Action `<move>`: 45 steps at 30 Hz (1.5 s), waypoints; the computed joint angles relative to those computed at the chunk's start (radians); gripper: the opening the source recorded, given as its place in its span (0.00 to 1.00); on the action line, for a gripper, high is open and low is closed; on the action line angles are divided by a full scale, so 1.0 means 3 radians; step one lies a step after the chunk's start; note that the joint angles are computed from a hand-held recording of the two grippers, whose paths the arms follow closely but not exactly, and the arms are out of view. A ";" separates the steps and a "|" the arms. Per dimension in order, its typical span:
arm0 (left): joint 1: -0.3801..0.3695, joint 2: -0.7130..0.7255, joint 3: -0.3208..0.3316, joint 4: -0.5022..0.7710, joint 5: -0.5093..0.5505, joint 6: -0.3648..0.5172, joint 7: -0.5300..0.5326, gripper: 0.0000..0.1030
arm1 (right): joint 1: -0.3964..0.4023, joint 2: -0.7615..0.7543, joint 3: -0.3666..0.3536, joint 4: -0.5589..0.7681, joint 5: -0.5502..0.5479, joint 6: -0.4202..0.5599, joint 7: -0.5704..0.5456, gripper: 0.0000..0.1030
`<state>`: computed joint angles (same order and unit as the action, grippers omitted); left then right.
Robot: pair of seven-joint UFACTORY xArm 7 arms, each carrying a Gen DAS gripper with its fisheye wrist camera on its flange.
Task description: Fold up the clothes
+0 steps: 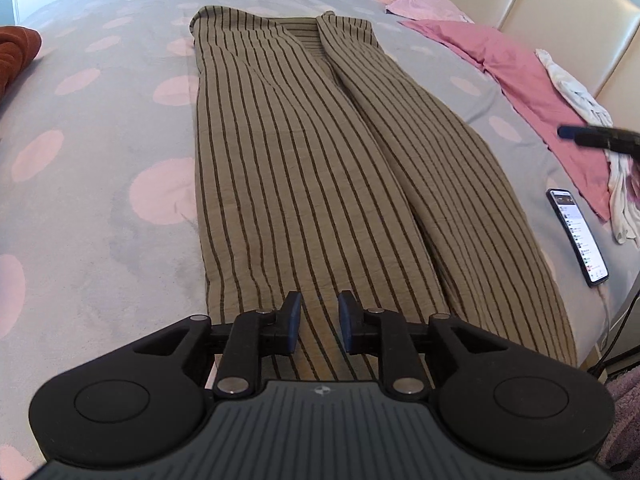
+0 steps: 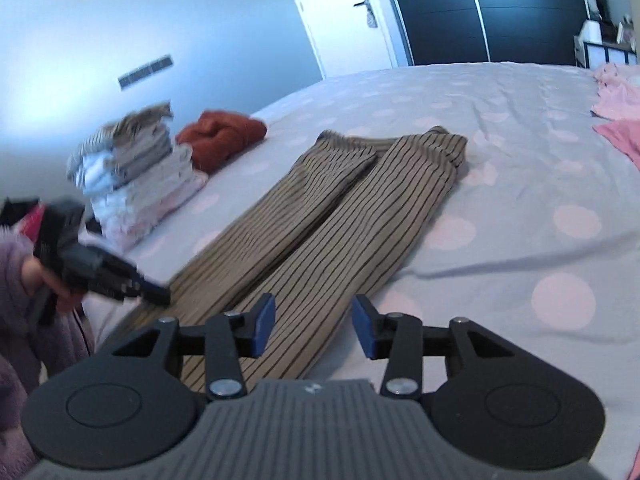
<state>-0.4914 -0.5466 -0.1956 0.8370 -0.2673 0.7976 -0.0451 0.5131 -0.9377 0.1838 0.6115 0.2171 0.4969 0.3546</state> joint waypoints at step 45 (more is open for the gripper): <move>-0.0055 0.0435 0.0042 0.0095 -0.0197 -0.0436 0.0153 0.26 | 0.2134 -0.0646 -0.2685 -0.1226 -0.0065 -0.2377 -0.0151 0.58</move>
